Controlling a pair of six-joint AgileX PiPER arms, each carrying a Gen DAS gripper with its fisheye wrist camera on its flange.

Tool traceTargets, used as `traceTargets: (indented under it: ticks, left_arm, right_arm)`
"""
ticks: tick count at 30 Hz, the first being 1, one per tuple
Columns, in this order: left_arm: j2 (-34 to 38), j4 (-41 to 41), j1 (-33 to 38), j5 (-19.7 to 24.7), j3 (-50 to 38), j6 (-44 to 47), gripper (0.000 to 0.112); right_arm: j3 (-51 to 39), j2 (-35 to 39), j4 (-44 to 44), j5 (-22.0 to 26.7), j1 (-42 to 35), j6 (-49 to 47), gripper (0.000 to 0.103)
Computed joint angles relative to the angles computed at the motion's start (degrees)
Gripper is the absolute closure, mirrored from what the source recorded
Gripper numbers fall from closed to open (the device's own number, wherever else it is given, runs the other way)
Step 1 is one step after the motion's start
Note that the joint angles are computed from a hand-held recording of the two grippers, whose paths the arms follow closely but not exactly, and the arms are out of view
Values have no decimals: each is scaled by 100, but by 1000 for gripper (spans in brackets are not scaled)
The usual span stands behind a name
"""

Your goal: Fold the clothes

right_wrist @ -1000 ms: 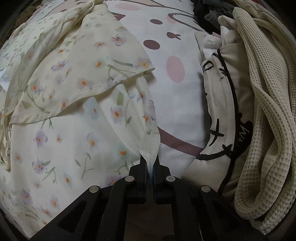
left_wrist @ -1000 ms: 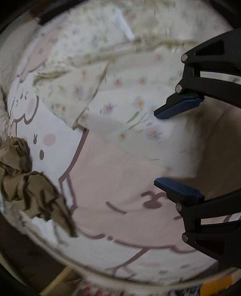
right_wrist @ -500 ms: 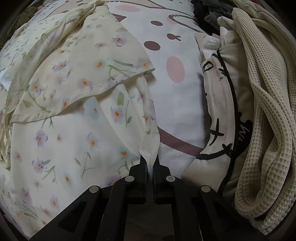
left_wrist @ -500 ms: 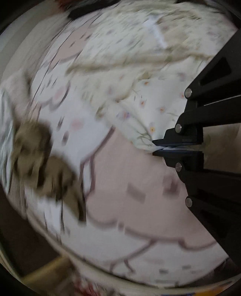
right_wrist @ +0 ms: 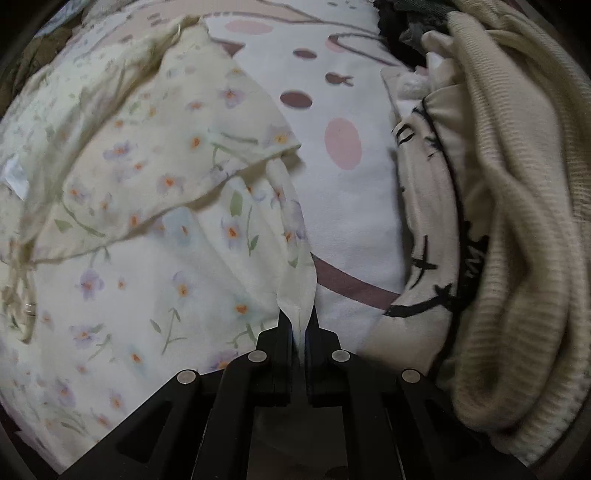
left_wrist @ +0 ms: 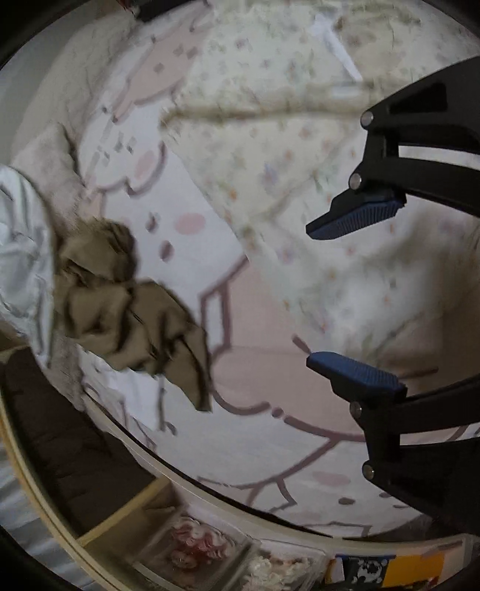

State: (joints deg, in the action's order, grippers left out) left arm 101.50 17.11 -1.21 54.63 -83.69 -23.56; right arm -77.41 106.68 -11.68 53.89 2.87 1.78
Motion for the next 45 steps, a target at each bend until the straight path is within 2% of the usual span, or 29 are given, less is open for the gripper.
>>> traceTargets:
  ticks: [3, 6, 9, 11, 13, 14, 16, 20, 23, 26, 29, 34, 36, 38, 40, 43, 45]
  left_arm:
    - [-123, -935, -98, -72, 51, 605, 49]
    - [2, -1730, -322, 115, 50, 1187, 49]
    - [383, -1469, -803, 512, -83, 1130, 49]
    - [650, -927, -1103, 718, -182, 857, 49]
    - [860, -7, -1463, 873, -224, 416, 49]
    - [882, 305, -1599, 871, -224, 301, 49]
    - [806, 378, -1714, 744, -249, 252, 49]
    - [347, -262, -1979, 1, -277, 420, 49]
    - [169, -700, -2353, -560, -345, 478, 49]
    - [286, -1387, -2780, -1020, -517, 614, 49]
    - [605, -1894, -3232, -1316, -720, 713, 49]
    - [1165, -1691, -4081, -1639, -943, 213, 49]
    - [1455, -1207, -4388, -1433, -1204, -139, 49]
    - [1679, -800, -4564, -1132, -1374, -305, 49]
    - [1814, -523, -4645, -894, -1404, -389, 49]
    - [1912, -647, -4536, -819, -1217, -342, 49]
    - [1913, -758, -4482, -930, -1121, -337, 49]
  right_arm:
    - [260, -468, -23, -170, 88, 31, 94]
    - [659, -1008, -232, -407, 365, 206, 83]
    - [905, -1340, -830, -808, 802, 534, 69]
    - [1010, -1700, -444, -816, 449, -79, 38]
    - [939, -1631, -36, -1071, 251, -324, 21]
    - [868, -1616, 173, -1075, 258, -330, 20]
    - [452, -1142, 737, -1191, 159, -403, 20]
    - [229, -1165, 2672, -463, -733, -1501, 20]
    - [184, -1115, 3127, -240, -969, -1910, 22]
    - [142, -1052, 2738, -233, -756, -1726, 31]
    - [202, -956, 2325, -286, -358, -1540, 34]
    - [266, -647, 1345, -446, 348, -951, 34]
    - [233, -472, 921, -432, 563, -659, 34]
    - [267, -374, 519, -401, 637, -542, 39]
    - [341, -323, 128, -360, 731, -492, 40]
    - [582, -389, -343, -362, 913, -513, 40]
    - [736, -421, -562, -404, 948, -541, 40]
